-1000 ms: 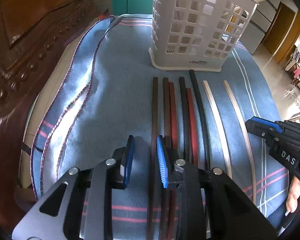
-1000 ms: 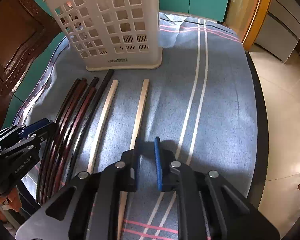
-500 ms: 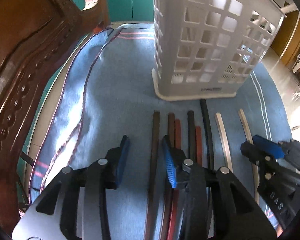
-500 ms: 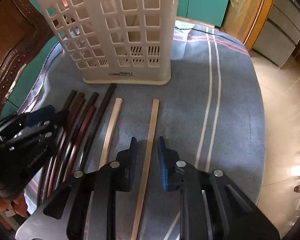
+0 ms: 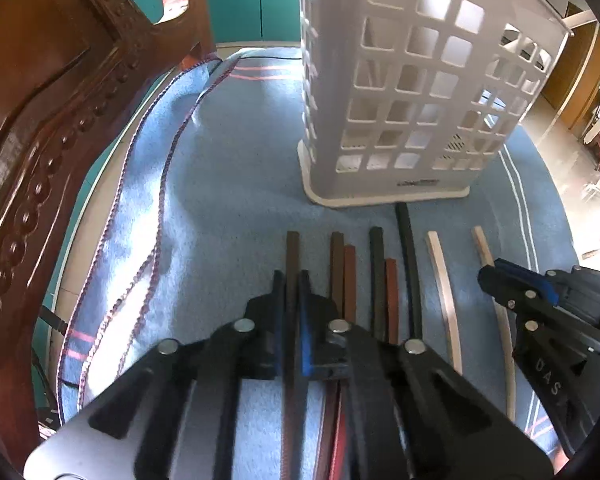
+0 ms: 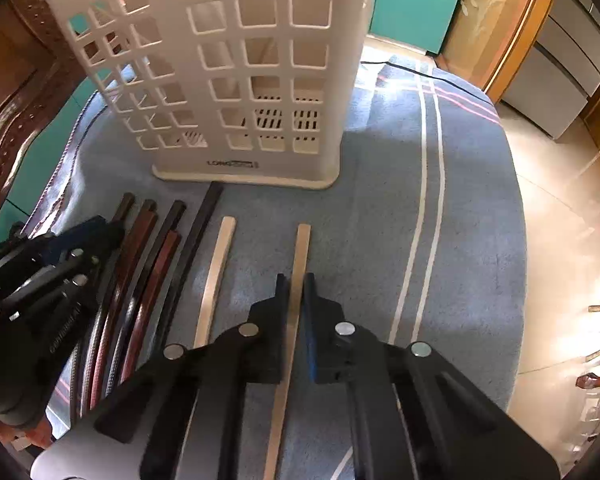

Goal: Organize utensils
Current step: 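Lift both held chopsticks and lower them upright into the white basket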

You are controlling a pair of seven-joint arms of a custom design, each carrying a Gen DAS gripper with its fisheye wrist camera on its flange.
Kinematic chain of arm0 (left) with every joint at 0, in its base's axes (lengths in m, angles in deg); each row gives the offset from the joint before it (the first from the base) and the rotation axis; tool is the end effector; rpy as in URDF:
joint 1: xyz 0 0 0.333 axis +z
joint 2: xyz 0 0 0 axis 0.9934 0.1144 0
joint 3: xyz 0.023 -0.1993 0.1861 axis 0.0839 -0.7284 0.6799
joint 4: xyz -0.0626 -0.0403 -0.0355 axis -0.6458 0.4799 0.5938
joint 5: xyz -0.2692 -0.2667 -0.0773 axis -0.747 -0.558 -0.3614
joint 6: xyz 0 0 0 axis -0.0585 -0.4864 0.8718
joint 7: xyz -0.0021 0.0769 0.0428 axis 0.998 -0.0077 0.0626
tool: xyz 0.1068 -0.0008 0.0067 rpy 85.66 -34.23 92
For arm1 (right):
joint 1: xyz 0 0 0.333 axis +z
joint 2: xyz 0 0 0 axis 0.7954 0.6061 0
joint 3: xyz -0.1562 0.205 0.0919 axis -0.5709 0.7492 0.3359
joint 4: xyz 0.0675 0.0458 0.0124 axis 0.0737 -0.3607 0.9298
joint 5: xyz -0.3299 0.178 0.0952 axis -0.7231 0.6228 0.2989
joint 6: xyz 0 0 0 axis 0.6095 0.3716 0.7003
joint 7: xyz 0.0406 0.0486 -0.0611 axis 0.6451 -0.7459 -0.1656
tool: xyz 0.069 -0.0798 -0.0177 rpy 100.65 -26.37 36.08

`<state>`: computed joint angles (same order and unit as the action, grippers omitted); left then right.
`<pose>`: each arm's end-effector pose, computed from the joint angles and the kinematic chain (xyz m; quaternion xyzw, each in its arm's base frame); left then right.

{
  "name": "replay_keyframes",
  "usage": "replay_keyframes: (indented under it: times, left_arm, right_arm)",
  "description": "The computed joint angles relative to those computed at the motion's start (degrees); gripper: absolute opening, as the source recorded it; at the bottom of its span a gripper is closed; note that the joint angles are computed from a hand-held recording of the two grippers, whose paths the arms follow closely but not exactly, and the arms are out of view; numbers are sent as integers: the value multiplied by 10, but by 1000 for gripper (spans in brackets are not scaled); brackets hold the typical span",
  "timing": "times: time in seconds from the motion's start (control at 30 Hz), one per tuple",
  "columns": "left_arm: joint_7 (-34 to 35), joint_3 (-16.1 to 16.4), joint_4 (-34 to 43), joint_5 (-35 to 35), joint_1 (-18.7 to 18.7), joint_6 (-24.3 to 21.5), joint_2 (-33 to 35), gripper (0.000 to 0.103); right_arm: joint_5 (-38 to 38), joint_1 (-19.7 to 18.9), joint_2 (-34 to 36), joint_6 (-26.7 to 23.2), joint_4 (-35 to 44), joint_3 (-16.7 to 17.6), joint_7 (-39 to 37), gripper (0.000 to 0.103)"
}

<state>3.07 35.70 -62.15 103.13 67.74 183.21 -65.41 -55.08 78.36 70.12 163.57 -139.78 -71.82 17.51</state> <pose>0.3755 -0.2527 0.3602 -0.8107 0.5243 -0.1550 0.2091 0.4561 0.3147 0.3780 -0.8674 0.4511 -0.0959 0.1870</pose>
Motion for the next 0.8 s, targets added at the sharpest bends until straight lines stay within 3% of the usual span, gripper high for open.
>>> replay_keyframes:
  times: [0.13,0.4,0.6,0.8]
  left_arm:
    - [-24,-15,-18,6,-7,-3,-38,7]
    - [-54,-60,-19,34,-37,-92,-166,7]
    - [-64,-90,0,67,-47,-147,-235,7]
    - [-68,-102,17,96,-48,-161,-288,7]
  right_arm:
    - [73,1,-45,34,-46,-1,-61,6]
    - [221,20,-173,48,-106,-34,-176,6]
    - [285,31,-251,58,-129,-51,-223,6]
    - [323,44,-313,67,-138,-67,-251,7]
